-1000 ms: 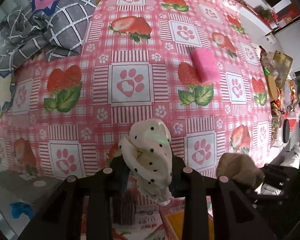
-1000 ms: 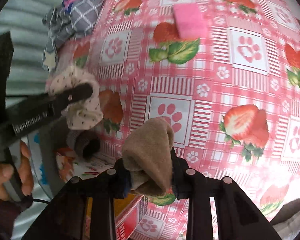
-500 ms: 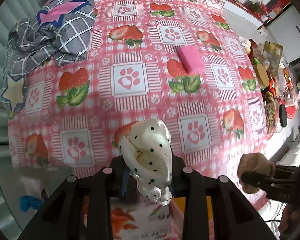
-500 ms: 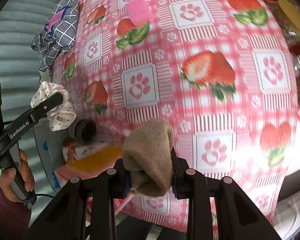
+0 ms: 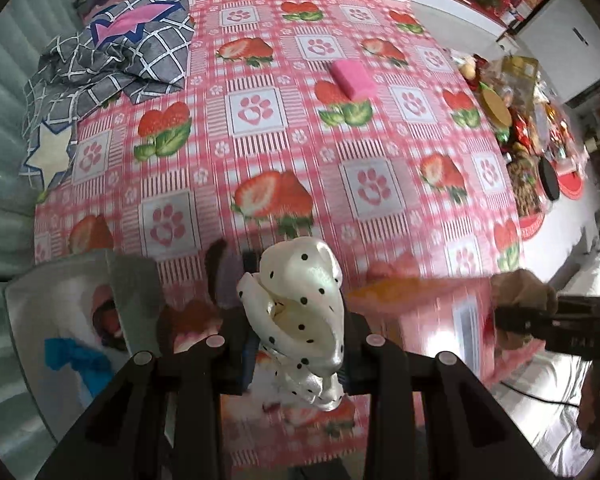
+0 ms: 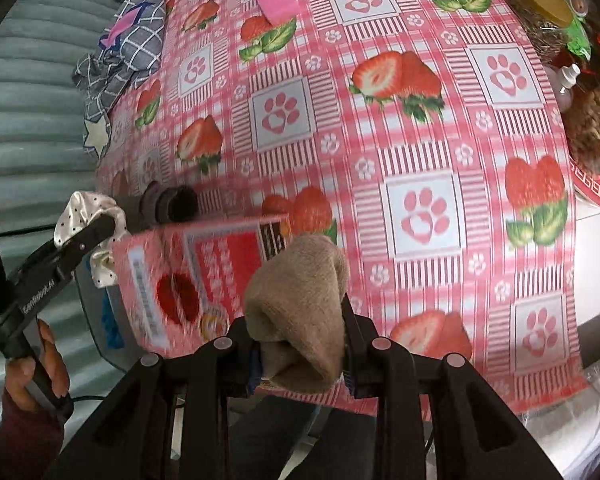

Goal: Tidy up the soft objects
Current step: 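Lift the polka-dot scrunchie and beige sock toward the white box with both tools, then carry the polka-dot scrunchie and beige sock over the white box with both tools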

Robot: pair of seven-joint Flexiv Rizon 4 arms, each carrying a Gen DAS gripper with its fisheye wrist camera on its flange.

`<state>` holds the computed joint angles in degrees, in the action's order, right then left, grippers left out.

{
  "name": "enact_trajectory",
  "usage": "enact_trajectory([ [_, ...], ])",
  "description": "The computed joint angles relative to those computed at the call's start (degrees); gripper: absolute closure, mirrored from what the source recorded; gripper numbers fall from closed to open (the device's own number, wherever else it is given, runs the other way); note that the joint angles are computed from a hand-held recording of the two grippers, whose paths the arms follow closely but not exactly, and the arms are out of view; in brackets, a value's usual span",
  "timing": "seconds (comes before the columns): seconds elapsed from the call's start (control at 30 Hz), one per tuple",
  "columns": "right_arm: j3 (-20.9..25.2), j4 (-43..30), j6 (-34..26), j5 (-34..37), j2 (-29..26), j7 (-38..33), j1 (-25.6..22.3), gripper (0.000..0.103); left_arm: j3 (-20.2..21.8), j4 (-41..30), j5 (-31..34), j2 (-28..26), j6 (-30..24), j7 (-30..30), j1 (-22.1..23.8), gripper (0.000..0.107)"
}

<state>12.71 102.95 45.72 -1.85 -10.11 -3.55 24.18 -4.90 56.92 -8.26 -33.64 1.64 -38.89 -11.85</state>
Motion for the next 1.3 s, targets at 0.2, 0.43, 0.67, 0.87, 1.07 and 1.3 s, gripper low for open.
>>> enact_trajectory([
  [0.2, 0.6, -0.64, -1.9, -2.58, 0.2, 3.53, 2.16, 0.071, 0.26, 7.37, -1.24, 5.68, 0.57, 5.26, 2.54, 0.073],
  [0.43, 1.25, -2.29, -3.1, -4.0, -1.14, 5.96, 4.47, 0.071, 0.94, 12.82, -1.38, 9.97, 0.14, 11.23, 4.68, 0.073],
  [0.67, 1.57, -6.5, -4.74, -5.1, -4.39, 6.0, 7.07, 0.071, 1.73, 12.89, -2.11, 10.3, -1.39, 12.35, 6.92, 0.073],
  [0.87, 1.34, -11.79, -7.07, -5.94, -7.99, 4.07, 9.15, 0.071, 1.94, 11.42, -4.53, 9.23, -1.33, 12.35, 9.43, 0.073],
  [1.07, 0.97, -18.02, -10.17, -6.12, -11.93, 0.67, 10.8, 0.071, 2.35, 10.0, -5.39, 8.15, -1.08, 11.37, 11.17, 0.073],
  [1.3, 0.5, -27.16, -14.54, -5.21, -17.35, -4.7, 12.42, 0.071, 2.67, 6.84, -6.3, 5.72, -1.54, 8.64, 13.19, 0.073],
])
